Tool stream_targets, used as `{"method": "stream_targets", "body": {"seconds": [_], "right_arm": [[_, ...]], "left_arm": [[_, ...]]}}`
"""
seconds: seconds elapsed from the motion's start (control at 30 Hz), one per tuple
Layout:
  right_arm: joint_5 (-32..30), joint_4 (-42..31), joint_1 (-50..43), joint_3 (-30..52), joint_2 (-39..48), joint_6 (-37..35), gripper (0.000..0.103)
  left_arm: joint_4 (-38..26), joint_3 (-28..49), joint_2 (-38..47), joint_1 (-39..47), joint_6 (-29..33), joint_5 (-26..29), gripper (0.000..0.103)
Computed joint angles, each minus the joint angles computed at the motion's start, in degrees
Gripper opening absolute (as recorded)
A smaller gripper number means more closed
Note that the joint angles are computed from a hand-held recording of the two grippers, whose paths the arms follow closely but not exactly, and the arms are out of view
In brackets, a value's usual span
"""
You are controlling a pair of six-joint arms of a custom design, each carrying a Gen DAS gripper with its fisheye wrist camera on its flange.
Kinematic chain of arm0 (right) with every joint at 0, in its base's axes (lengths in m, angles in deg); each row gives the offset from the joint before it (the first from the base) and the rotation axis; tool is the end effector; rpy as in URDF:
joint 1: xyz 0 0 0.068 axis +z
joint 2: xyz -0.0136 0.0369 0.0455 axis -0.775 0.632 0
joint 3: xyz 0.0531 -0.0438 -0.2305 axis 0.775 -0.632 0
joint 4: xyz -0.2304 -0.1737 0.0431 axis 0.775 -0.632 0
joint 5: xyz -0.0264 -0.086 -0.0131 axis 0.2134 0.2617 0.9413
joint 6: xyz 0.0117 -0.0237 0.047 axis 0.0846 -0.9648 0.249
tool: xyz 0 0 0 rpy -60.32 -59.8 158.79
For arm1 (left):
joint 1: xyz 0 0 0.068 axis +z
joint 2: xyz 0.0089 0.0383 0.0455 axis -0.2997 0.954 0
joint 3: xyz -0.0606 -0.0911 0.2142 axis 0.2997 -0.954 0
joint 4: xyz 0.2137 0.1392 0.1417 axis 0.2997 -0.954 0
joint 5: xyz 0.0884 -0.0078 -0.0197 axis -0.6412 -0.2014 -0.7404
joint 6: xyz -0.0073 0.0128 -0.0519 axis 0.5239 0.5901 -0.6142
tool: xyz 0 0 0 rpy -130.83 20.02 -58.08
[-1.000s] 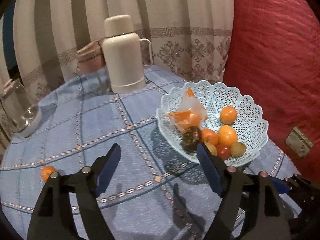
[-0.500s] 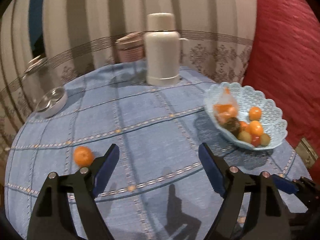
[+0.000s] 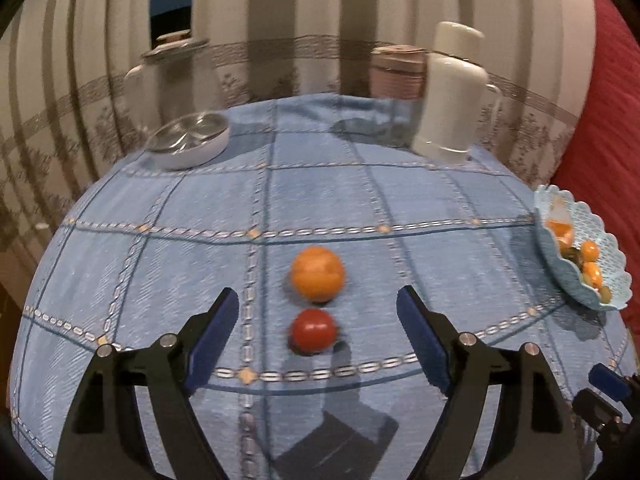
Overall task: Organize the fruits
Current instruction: 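Move both tools back toward the remaining tomato and orange on the cloth, then grasp the red tomato with the left tool while the right tool grasps the orange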
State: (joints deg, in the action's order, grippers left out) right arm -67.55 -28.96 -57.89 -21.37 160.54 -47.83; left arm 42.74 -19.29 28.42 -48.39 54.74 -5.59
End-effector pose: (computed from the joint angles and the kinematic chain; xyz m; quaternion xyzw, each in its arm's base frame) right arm 0.2892 -0.0209 0.1964 -0.0756 0.9188 0.1612 0.3521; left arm 0.3421 -0.1848 0.1790 -0.0838 0.9012 0.0265 0.4244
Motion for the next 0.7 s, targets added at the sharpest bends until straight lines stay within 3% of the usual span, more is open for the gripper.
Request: {"method": "stream_targets", "body": {"seconds": [0.1,0.37,0.57,0.7], "right_arm": [[0.84,-0.09,1.45,0.21,0.35,0.34,0.054],[2.32,0.09,3.92,0.90,2.12,0.73,0.054],[3.16,0.56,5.42,1.56,3.92,1.08,0.054],[3.67,0.61,6.46,1.83,4.61,1.15,0.054]], "left_arm": [[0.79,-1.71,-0.56,1.59,-0.18,1.57,0.080],[0.76,-1.43,1.43,3.74,-0.50,6.94,0.067],[1.20,-0.77,2.72,5.31,-0.72,11.66,0.051],[1.23,-0.10,3.59,5.35,-0.30,13.11,0.032]]}}
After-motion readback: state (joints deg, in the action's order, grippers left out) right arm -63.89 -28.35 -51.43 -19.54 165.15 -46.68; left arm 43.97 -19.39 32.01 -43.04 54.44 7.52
